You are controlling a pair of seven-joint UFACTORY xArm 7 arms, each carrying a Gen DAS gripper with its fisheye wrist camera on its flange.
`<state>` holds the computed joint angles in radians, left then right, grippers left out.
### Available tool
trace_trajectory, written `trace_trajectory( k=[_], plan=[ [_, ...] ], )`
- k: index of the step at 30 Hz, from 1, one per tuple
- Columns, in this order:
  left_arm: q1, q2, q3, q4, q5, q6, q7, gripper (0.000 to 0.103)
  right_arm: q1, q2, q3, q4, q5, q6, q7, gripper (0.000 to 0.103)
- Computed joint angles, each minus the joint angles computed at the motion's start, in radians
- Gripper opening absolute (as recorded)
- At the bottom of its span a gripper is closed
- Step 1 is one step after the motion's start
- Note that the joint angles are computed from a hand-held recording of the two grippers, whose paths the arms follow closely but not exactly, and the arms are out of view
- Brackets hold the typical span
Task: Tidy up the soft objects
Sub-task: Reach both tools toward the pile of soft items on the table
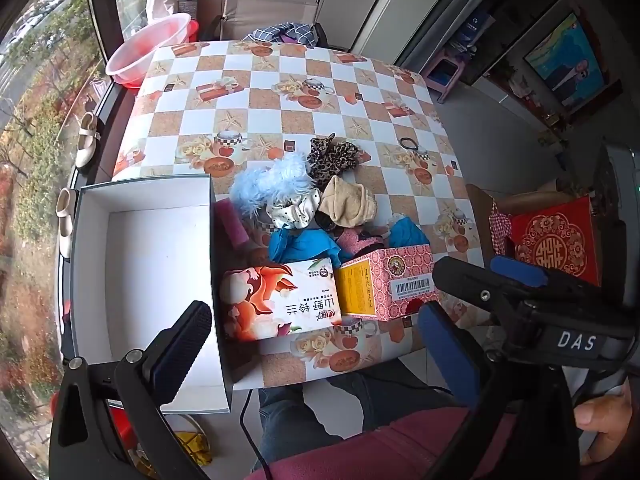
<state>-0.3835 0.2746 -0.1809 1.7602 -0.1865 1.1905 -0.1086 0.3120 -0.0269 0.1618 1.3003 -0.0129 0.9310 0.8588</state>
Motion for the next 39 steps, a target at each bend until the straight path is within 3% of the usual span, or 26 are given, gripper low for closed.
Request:
trace_trajectory(
  k=[7,11,14,17,19,22,24,26,30,35,39],
  plan=[
    [0.034,-0.026,0.002,-0.025,-0.071,-0.009,0.020,0.103,0.001,-0.002,0.002,0.005,-0.017,0.006,0.029,0.103],
    [0.058,-0.027,0.000,-0.043,-0.139,-0.081,0.037,0.103,0.001,0.000,0.001,0.011,-0.026,0.015,0.039,0.103],
    [0.127,-0.073,-0.018,-0.141,-0.373,-0.211,0.188,0.103,-0.001,-0.005,-0.001,0.011,-0.033,0.016,0.051,0.103],
    [0.177,-0.082,-0.022,-0.173,-0.596,-0.262,0.286,0.103,-0.007,-0.013,-0.003,0.005,-0.036,0.017,0.064,0.103],
    [0.183,-0.091,-0.017,-0.197,-0.664,-0.317,0.318,0.103,-0.011,-0.019,-0.005,0.000,-0.038,0.019,0.071,0.103],
    [0.183,-0.064,-0.009,-0.159,-0.626,-0.265,0.333,0.103,-0.016,-0.033,-0.005,-0.014,-0.045,0.016,0.088,0.103],
    [0.174,-0.028,-0.002,-0.111,-0.530,-0.210,0.273,0.103,-0.022,-0.044,-0.005,-0.027,-0.053,0.016,0.104,0.103],
    [0.138,-0.025,0.018,-0.118,-0.378,-0.222,0.217,0.103,-0.029,-0.055,-0.008,-0.042,-0.056,0.022,0.116,0.103],
    [0.109,0.031,0.023,-0.055,-0.206,-0.200,0.171,0.103,-0.050,-0.085,-0.020,-0.092,-0.036,0.026,0.127,0.103],
    [0.072,0.169,0.019,0.110,-0.085,-0.120,0.120,0.103,-0.079,-0.120,-0.040,-0.181,0.024,0.014,0.112,0.103],
    [0.013,0.326,0.033,0.325,0.024,-0.028,0.071,0.103,-0.104,-0.119,-0.063,-0.238,0.089,-0.006,0.058,0.103]
  ],
)
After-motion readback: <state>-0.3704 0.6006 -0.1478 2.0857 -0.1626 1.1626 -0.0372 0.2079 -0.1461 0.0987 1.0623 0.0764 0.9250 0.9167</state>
